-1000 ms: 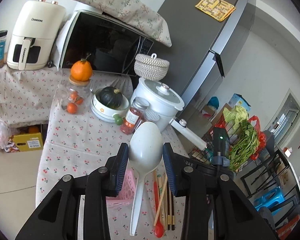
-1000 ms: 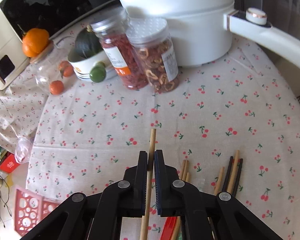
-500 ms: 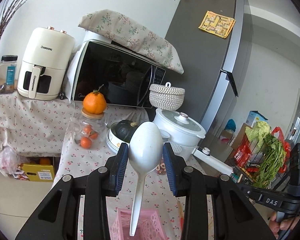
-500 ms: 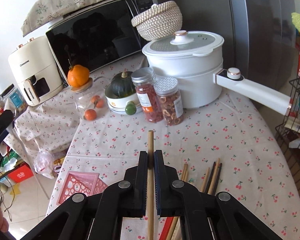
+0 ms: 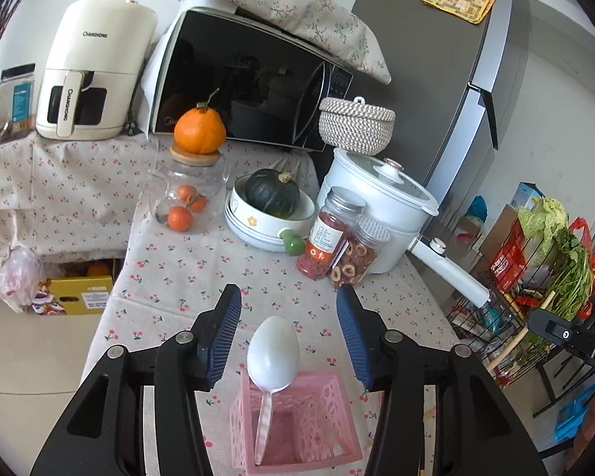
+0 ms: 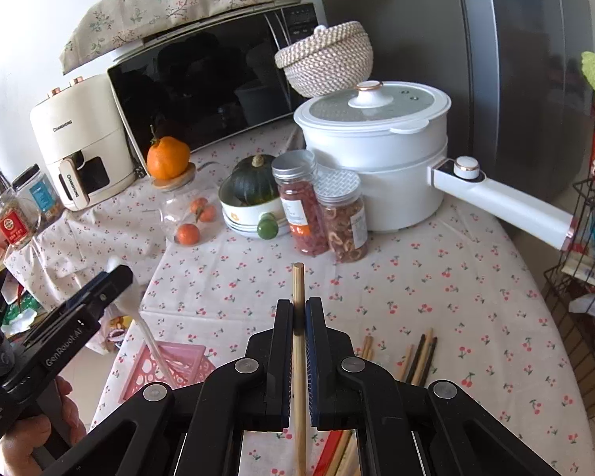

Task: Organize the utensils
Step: 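Lower the spoon into the pink basket with the left tool while the right tool carries the chopstick, then insert the wooden chopstick into the pink basket with the right tool and open it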

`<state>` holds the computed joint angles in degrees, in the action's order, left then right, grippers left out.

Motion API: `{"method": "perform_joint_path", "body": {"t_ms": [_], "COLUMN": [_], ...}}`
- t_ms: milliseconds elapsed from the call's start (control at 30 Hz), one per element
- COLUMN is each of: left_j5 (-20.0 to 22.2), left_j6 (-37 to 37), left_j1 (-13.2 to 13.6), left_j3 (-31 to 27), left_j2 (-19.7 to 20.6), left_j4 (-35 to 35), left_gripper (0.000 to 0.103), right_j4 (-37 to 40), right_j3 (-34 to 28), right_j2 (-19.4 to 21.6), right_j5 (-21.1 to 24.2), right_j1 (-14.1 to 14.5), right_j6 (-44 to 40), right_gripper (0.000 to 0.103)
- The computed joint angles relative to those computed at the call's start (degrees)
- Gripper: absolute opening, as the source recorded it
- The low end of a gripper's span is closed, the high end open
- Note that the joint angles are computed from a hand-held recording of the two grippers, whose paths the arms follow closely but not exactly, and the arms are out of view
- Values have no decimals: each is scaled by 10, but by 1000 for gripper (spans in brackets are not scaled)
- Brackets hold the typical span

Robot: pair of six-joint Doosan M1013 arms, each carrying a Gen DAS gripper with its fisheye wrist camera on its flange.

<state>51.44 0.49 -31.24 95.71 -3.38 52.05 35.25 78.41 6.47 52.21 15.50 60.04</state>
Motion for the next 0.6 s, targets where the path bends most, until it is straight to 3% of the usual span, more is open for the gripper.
{"method": "perform_joint_path", "body": {"t_ms": [33,133,467,600], "left_j5": [2,15,128,147], "left_j6": [6,23,68,75], "left_j1": [-1,-3,-4,-7], "left_j3": [-2,-12,-41,-40], "left_j2": [-2,-7,-21,-26], "left_j4": [-13,-51,-187,-201], "left_gripper": [66,73,90,92], "right_j4": [-5,2,64,103], "right_j3": [-1,-4,-33,-39], "right_j2": [-2,-7,-16,-20], "right_j5": [1,4,10,15], "right_j1": [1,1,-1,-1], "right_j6": [2,-3,-29,-47], "right_gripper": [5,5,5,5]}}
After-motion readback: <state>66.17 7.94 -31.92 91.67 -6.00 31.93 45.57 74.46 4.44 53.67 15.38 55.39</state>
